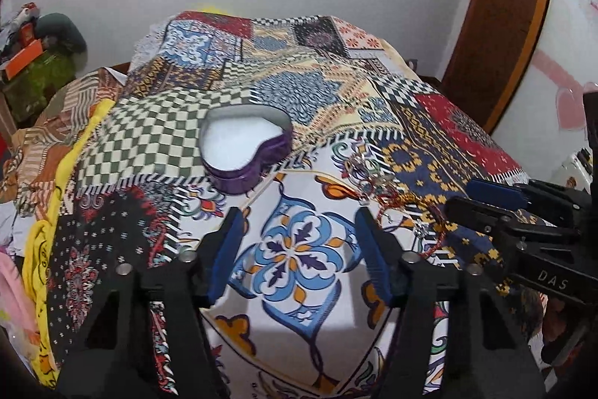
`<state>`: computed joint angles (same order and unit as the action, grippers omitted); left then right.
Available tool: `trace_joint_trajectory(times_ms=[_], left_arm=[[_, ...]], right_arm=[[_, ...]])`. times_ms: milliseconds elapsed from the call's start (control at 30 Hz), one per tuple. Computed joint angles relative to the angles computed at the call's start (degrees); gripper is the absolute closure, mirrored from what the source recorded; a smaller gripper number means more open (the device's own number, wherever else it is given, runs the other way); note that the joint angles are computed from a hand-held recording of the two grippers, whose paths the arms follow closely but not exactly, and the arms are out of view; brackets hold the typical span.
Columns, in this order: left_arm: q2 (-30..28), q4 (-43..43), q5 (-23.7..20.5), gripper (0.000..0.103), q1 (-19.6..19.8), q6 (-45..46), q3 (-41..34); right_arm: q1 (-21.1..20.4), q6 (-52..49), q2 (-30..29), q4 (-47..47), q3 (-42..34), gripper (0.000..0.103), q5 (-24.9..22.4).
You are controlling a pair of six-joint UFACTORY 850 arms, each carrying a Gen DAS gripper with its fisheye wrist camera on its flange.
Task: Organize jewelry
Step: 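Move the left gripper down toward the red beaded bracelet beside the tin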
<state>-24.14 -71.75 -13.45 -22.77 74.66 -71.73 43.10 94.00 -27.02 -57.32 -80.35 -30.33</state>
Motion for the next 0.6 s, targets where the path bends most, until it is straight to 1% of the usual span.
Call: trace_joint_trajectory(times_ms=[33,100,200,333,500,567,600], left_arm=[[-0.2,0.7,-0.5,0.051,0.0,-0.6,-0.1],[-0.3,1.8,-1.0,0.056,0.1,-1.4,-0.1],[-0.3,2.4,-1.9,0.062,0.4,-1.6,0.0],[0.0,2.3,-3.1,0.063,0.8,-1.1,0.5],[0.2,2.7,-3.7,0.063,0.9,-1.6,0.7],[0.0,3.1,-4.1,0.063,1.0,-2.2,0.5],[-0.1,3.4,-4.3,0.063,1.0,-2.6,0.4]], right_arm=[[0.0,-1.4,-0.1,0.6,-0.3,0.069,0.9],[-0.1,-4.2,-0.7,1.5,-1.0,0.076,2.5],[0.0,-8.4,-2.0,3.2,-2.7,0.083,3.5],[-0.6,-15.0,-3.4,8.0,-4.4,0.089,4.9],[-1.3,-24.8,-5.9,16.8,-7.0,0.090,3.0],[-1.0,-25.2,-6.0,16.4,-7.2,0.090,2.4],[-0.8,-25.0,-6.0,16.1,-7.3,0.093,1.8]])
